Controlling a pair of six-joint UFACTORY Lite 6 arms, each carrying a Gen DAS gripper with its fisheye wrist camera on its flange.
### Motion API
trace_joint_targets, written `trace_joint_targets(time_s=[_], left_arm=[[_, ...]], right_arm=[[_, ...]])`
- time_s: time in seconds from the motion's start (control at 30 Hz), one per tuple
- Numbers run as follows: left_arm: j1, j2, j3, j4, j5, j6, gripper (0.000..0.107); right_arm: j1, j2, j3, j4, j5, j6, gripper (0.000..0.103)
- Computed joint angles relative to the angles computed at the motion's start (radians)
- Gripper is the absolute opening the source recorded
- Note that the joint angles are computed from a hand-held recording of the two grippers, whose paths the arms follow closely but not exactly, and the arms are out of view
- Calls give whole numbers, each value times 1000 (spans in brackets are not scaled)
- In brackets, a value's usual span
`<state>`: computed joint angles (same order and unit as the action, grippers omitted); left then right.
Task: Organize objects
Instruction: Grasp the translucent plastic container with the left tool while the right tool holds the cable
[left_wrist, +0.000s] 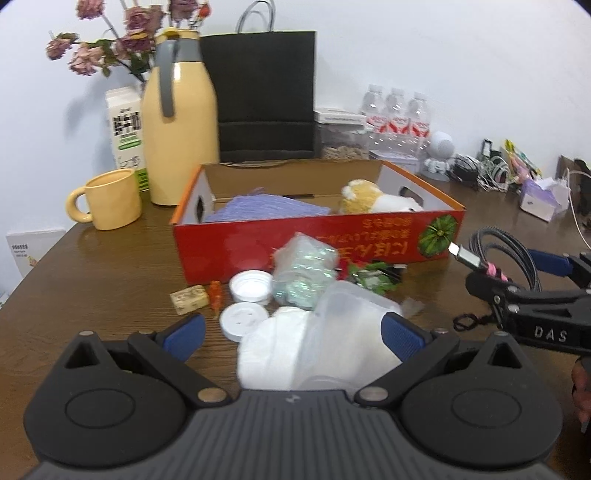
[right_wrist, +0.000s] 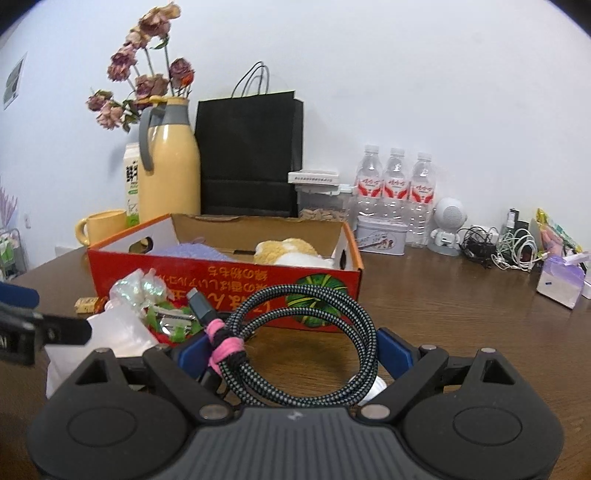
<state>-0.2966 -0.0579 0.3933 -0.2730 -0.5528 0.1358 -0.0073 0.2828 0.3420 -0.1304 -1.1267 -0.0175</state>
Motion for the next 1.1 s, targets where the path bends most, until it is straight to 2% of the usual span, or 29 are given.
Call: trace_joint_targets(time_s=[0.17, 0.47, 0.9, 1.1], left_arm=[[-56, 86, 61, -26, 16, 47, 103], [-136, 254, 168, -179, 7, 175, 103], [-163, 297, 182, -223, -30, 191, 103], [-156, 297, 165, -182, -58, 141, 103]], right_arm=[[-10, -1, -8, 1, -21, 7, 92], [-33, -9, -26, -35, -43, 22, 92], [-24, -5, -23, -36, -33, 9, 92], [-11, 3, -15, -17, -23, -1, 92]])
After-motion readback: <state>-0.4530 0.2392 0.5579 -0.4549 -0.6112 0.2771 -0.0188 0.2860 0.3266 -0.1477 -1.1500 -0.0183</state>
